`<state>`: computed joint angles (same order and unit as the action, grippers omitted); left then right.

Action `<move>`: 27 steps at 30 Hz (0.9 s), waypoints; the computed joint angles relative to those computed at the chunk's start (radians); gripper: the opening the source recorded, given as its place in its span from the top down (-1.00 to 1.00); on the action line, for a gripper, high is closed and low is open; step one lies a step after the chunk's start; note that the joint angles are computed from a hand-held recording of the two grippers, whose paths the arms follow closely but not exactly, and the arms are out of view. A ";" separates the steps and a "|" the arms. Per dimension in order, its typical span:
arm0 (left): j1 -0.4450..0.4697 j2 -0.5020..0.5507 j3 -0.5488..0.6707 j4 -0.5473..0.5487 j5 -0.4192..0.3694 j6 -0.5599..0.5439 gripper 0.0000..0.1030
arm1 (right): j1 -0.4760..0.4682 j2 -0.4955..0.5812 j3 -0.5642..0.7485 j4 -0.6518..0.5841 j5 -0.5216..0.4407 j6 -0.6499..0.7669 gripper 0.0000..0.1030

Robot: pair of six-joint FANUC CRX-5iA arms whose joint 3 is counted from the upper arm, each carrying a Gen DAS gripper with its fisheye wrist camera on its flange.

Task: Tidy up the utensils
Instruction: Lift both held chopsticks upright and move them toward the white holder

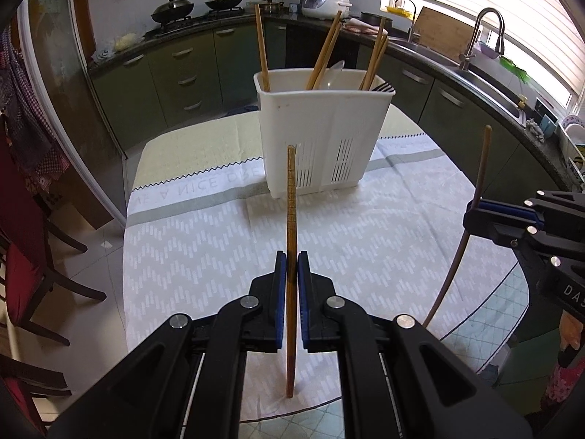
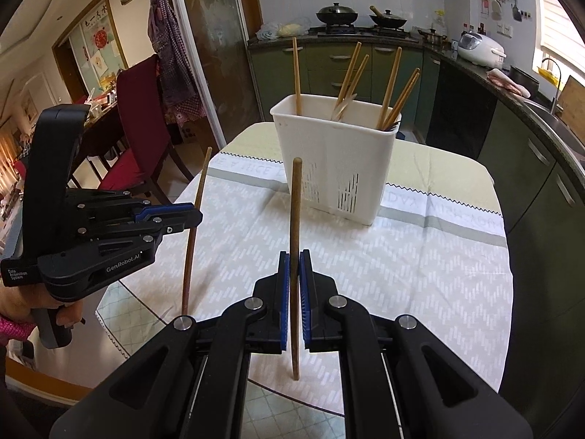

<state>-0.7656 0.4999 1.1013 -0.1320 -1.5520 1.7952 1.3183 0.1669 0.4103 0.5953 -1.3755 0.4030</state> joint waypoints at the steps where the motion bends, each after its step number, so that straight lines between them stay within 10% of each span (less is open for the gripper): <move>1: 0.001 -0.003 -0.001 0.002 0.002 0.001 0.88 | 0.001 0.000 0.002 0.003 0.000 0.000 0.88; 27: 0.005 -0.028 -0.009 0.013 0.050 -0.010 0.88 | -0.001 0.000 0.016 0.017 0.013 0.005 0.88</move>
